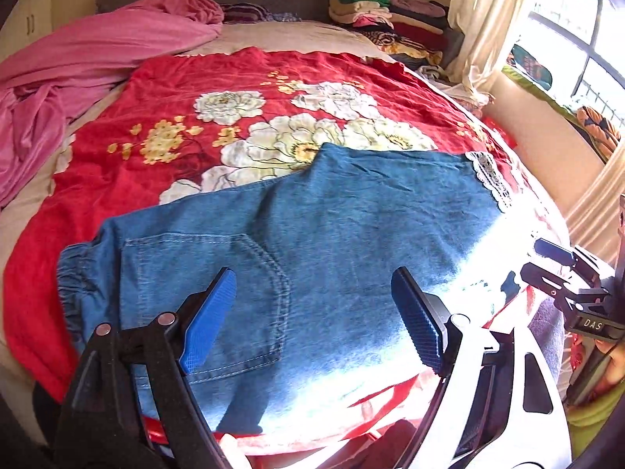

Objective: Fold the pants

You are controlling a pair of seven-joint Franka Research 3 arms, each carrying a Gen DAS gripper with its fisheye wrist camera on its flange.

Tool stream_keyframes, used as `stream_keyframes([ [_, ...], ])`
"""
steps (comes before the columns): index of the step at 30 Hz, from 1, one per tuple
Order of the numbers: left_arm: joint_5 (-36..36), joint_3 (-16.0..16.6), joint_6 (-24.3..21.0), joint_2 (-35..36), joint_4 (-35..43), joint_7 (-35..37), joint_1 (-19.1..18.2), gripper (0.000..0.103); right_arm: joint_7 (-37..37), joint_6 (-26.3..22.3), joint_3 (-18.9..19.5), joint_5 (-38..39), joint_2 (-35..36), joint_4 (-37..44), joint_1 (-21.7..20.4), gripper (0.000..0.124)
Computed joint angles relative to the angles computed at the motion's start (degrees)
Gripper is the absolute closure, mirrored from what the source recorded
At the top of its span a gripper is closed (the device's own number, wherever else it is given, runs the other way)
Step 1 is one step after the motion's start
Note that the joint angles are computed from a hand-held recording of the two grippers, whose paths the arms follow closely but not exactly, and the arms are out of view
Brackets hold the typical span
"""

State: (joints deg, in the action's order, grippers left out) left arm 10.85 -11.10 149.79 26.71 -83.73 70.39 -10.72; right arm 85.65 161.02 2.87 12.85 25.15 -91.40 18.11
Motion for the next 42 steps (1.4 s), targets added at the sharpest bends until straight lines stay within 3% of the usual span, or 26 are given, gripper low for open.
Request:
stream_keyframes([
  [11, 4.8, 1.9, -6.9, 9.3, 10.1, 0.9, -4.1, 0.019, 7.0, -5.2, -3.5, -5.7, 3.9, 3.1, 2.5, 0.034],
  [18, 4.9, 1.9, -6.5, 10.2, 10.2, 1.0, -3.9, 0.015, 5.3, -4.3, -1.3, -4.2, 4.2, 2.8, 0.7, 0.028],
  [21, 3.3, 0.7, -6.2, 8.6, 8.8, 1.6, -3.1, 0.014, 3.0, -0.5, 1.1, 0.6, 1.3, -1.0, -1.6, 0.028],
  [31, 3.5, 0.2, -4.4, 4.3, 6.5, 2.6, -4.0, 0.012, 8.0, 6.3, -2.7, -0.5, -6.4, -10.3, -0.5, 0.028],
  [42, 3.9, -0.1, -8.7, 10.6, 18.9, 6.9, -7.3, 0.011, 12.8, 11.9, -4.1, -1.4, -10.2, -15.9, -1.5, 0.028],
])
